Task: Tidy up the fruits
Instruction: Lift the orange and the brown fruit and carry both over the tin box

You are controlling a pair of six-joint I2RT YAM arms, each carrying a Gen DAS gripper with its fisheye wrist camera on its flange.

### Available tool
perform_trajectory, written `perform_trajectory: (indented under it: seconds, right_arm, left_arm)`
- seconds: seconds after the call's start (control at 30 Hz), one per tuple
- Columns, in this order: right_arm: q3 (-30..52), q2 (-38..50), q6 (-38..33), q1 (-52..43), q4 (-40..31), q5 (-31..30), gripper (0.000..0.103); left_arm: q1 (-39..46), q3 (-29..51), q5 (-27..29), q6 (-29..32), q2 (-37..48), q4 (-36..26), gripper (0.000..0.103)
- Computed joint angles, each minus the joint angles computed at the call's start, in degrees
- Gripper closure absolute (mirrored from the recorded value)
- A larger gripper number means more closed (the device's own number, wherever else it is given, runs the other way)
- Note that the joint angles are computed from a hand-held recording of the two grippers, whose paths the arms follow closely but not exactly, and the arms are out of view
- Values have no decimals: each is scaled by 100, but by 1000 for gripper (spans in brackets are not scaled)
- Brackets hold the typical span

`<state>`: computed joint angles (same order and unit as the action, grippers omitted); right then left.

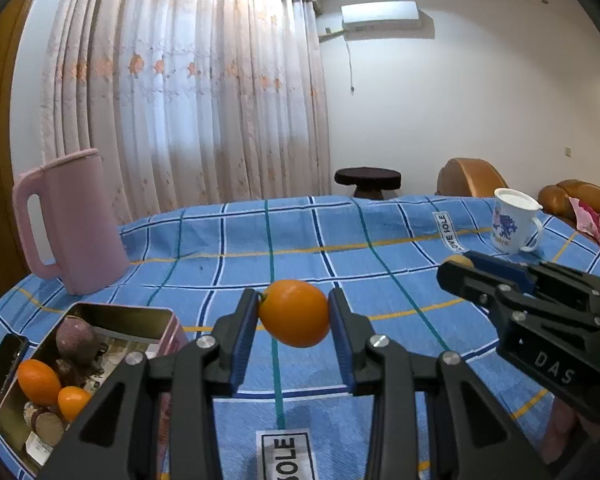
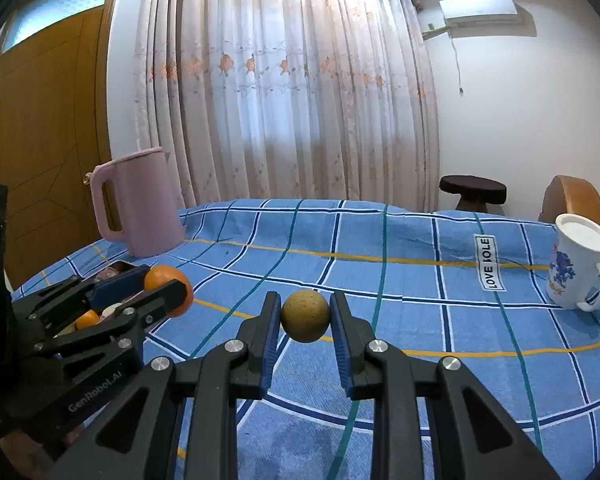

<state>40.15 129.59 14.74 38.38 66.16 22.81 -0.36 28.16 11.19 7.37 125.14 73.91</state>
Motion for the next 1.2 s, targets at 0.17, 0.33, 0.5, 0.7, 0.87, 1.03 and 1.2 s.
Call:
perform_trajectory:
  seconds: [0.17, 0.33, 0.5, 0.7, 0.87, 1.03, 1.2]
  right_arm:
    - [-47, -32, -5, 86, -19, 53, 76]
    - [69, -53, 18, 154, -312, 51, 76]
    - [273, -105, 115, 243, -706, -68, 76]
    - [821, -266, 131, 443, -1293, -429, 76]
    - [1632, -184, -43, 775, -1920, -667, 76]
    - [2736, 256, -187, 1130, -2607, -933, 76]
    - [3611, 715, -312, 1361, -3209, -1076, 76]
  left_arm:
    - [53, -59, 2, -28, -2, 80, 66]
    - [166, -17, 110, -53, -102, -247, 66]
    - [486, -193, 360, -4, -287, -366, 66]
    - [1234, -280, 788, 184, -846, -1014, 66]
    - [1989, -218, 1098, 433, -1199, -1586, 66]
    - [2681, 59, 1252, 664, -1155, -2080, 66]
    - [3102, 398, 1312, 791, -880, -2356, 66]
